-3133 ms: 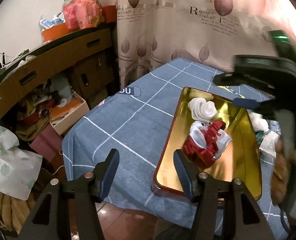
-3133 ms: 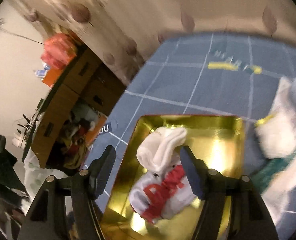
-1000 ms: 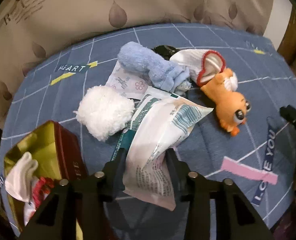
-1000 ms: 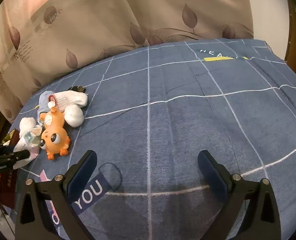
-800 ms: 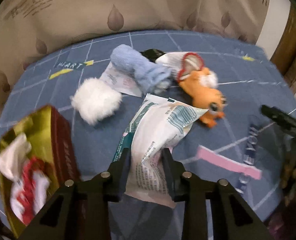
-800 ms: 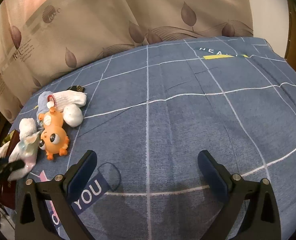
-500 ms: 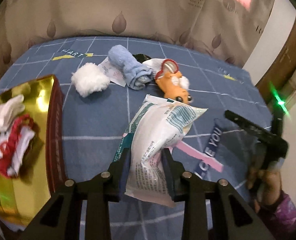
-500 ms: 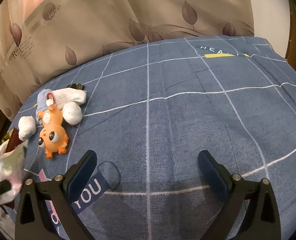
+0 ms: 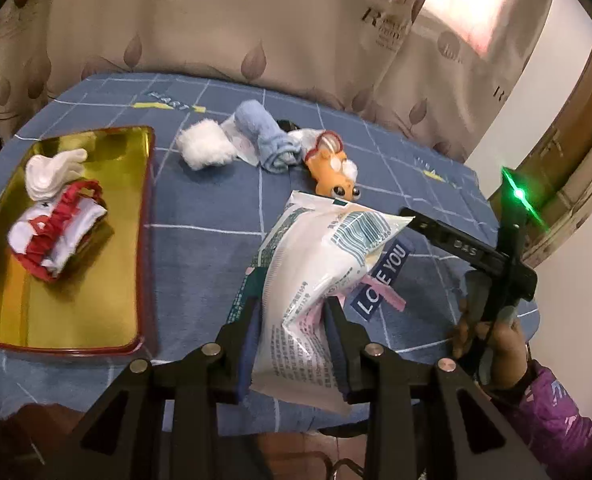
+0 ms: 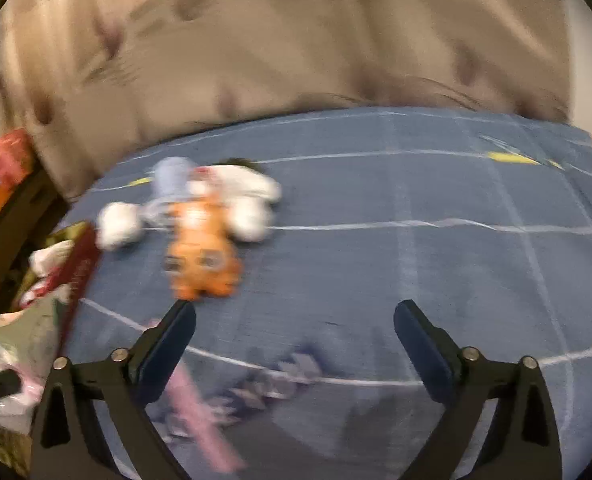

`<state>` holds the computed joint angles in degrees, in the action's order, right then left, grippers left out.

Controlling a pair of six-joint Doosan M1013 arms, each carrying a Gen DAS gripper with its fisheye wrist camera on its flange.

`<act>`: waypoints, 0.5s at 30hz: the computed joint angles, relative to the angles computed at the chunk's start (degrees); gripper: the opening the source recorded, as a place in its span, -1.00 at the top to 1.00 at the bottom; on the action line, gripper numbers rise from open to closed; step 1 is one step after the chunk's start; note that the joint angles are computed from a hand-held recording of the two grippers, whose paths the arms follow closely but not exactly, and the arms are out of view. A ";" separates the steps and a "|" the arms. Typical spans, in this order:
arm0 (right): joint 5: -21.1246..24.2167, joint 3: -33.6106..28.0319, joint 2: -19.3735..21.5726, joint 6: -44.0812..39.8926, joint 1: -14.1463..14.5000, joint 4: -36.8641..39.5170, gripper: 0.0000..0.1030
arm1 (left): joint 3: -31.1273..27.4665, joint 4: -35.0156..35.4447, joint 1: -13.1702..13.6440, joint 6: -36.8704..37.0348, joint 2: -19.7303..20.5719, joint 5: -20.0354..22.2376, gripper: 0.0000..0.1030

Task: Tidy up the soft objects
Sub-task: 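Place the wipes packet in the gold tin while the right gripper grasps the orange plush toy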

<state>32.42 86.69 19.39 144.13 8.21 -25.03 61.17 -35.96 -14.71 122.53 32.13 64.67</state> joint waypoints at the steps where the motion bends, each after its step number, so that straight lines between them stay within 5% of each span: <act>1: -0.18 -1.13 0.56 -2.99 -0.02 3.03 -0.84 | 0.22 -0.33 0.16 0.13 -0.31 -0.19 0.38; 5: 4.86 -8.26 4.77 -13.56 -0.19 12.75 -0.60 | 0.24 -1.95 1.12 0.67 -0.93 -0.72 0.38; 11: 9.85 -13.82 8.63 -16.79 -1.15 19.13 -0.58 | -0.43 -3.24 2.58 -0.22 -1.01 -1.49 0.38; 15: 13.81 -16.80 11.00 -18.04 -1.66 22.89 -0.32 | -0.44 -3.18 3.56 -0.93 -1.17 -2.60 0.38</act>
